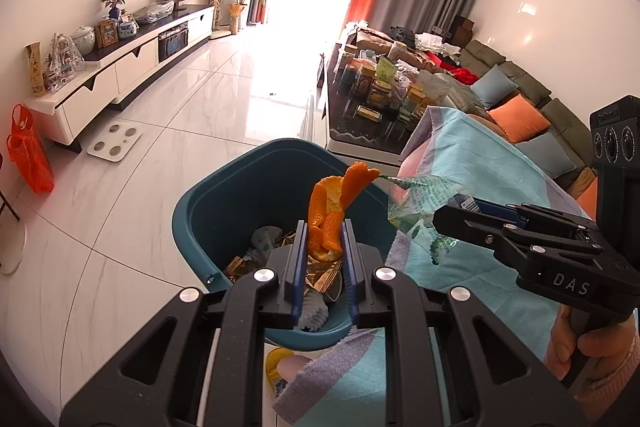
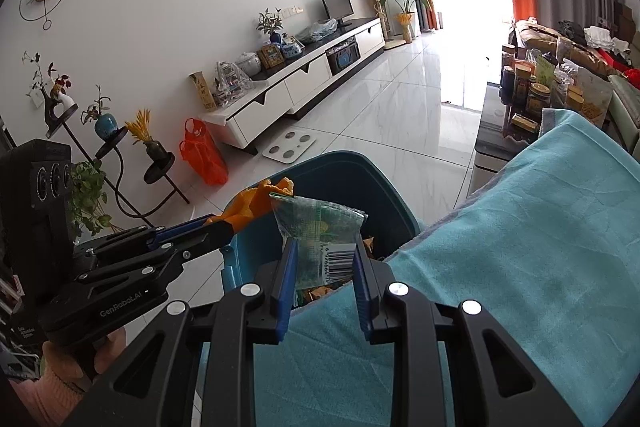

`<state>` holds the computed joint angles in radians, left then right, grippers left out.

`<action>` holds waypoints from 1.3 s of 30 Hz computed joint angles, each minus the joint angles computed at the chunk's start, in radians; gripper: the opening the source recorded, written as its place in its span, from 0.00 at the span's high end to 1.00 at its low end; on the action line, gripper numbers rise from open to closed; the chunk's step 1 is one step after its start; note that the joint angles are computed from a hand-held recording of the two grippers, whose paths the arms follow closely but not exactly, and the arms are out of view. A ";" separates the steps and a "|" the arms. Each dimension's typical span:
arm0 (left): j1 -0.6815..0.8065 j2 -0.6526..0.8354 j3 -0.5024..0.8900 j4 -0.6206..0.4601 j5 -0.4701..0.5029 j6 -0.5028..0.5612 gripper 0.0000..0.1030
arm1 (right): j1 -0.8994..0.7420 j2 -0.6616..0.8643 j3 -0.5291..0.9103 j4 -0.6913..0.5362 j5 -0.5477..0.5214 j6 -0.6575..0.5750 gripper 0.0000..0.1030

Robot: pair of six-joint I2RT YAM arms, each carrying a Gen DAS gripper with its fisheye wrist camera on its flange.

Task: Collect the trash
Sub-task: 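Carry the orange peel and clear wrapper in both grippers over the teal bin, then open both grippers to drop the peel and wrapper into the bin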

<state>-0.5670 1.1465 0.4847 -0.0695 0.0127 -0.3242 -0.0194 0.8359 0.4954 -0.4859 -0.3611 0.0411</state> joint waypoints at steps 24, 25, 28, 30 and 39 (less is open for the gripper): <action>0.054 0.215 0.043 0.096 0.003 -0.008 0.84 | 0.152 0.247 0.052 0.131 0.113 0.082 0.75; 0.054 0.224 0.046 0.100 0.003 -0.009 0.84 | 0.152 0.253 0.055 0.132 0.113 0.083 0.75; 0.052 0.242 0.052 0.109 0.003 -0.013 0.84 | 0.151 0.271 0.062 0.135 0.115 0.079 0.74; 0.051 0.259 0.058 0.117 0.002 -0.014 0.83 | 0.146 0.288 0.073 0.130 0.112 0.070 0.73; 0.068 0.349 0.082 0.152 0.021 -0.012 0.83 | 0.155 0.340 0.100 0.130 0.129 0.071 0.71</action>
<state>-0.4992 1.4956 0.5665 0.0828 0.0335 -0.3363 0.1358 1.1761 0.5949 -0.3558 -0.2324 0.1126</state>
